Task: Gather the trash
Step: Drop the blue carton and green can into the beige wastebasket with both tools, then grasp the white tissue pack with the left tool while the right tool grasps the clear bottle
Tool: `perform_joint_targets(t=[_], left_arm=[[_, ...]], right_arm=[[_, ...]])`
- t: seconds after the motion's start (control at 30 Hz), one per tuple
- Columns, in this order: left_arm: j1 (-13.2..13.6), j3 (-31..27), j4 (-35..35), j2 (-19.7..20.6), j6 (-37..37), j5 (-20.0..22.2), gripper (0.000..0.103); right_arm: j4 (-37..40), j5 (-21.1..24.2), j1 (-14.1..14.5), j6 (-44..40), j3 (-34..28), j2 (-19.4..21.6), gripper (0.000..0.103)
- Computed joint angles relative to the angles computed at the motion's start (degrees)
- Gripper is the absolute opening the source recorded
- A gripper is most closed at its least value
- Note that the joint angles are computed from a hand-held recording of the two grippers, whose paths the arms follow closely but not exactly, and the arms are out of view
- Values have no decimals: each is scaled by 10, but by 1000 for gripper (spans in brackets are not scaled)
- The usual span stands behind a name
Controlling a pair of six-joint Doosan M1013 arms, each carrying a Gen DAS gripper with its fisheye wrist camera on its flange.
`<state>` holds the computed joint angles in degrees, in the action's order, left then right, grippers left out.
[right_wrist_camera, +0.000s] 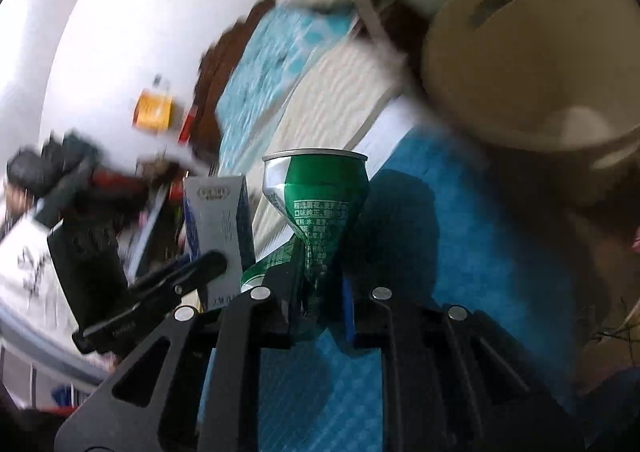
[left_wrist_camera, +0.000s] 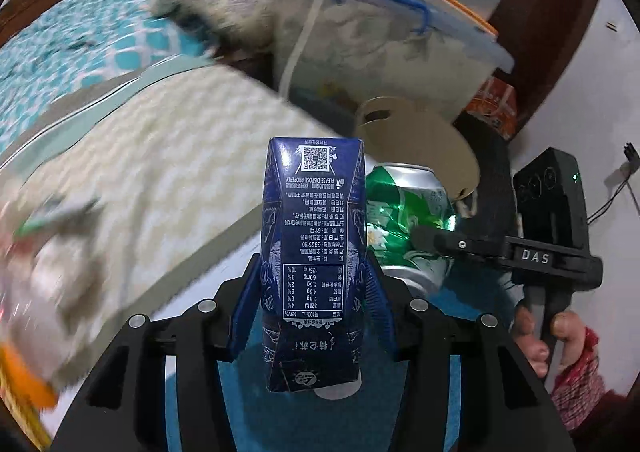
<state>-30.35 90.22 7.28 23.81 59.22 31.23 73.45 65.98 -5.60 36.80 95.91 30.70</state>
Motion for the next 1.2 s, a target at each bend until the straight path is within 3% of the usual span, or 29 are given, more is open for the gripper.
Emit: perform_joint_targets(t=[0.1,0.2,0.37,0.4,0.43,0.47,0.53,0.6,0.7,0.8,0.87,0.93,1.03,1.1,1.2], left_arm=[[0,-71,-53,45,76,28,46],[1,-142,-99,89,128,60,46],[-8,-234,-79,146,134,87,50],[-10,-256,-71,159,128,106,59],[-14,-278,-40,173,102,130,76],[-17,-281,-19,175,82,131,75],[-18,-279,-4,174,69,128,75],[-17,-253,0,157,61,110,75],[-17,-192,40,120,29,73,75],[-17,-122,95,78,-22,39,75],[-13,-68,128,41,-69,18,75],[-4,-26,140,11,-94,2,75],[7,42,203,-43,-172,5,76],[17,85,263,-80,-242,25,76],[41,139,342,-132,-352,84,76]], right_arm=[[39,-37,-16,2,2,-1,17],[84,-113,-29,-4,11,-11,17],[105,-215,-37,8,19,-21,21],[99,-230,-37,22,20,-22,34],[97,-240,-38,39,20,-21,77],[114,-248,-38,33,25,-22,94],[175,-270,-41,-25,42,-30,92],[181,-268,-43,-48,46,-35,86],[237,-276,-39,-95,63,-49,85],[293,-305,-21,-195,83,-75,85],[329,-314,-6,-276,97,-93,87],[361,-320,12,-356,109,-111,100],[425,-311,29,-421,125,-124,100],[431,-289,30,-391,125,-121,100],[330,-285,37,-274,103,-115,99]])
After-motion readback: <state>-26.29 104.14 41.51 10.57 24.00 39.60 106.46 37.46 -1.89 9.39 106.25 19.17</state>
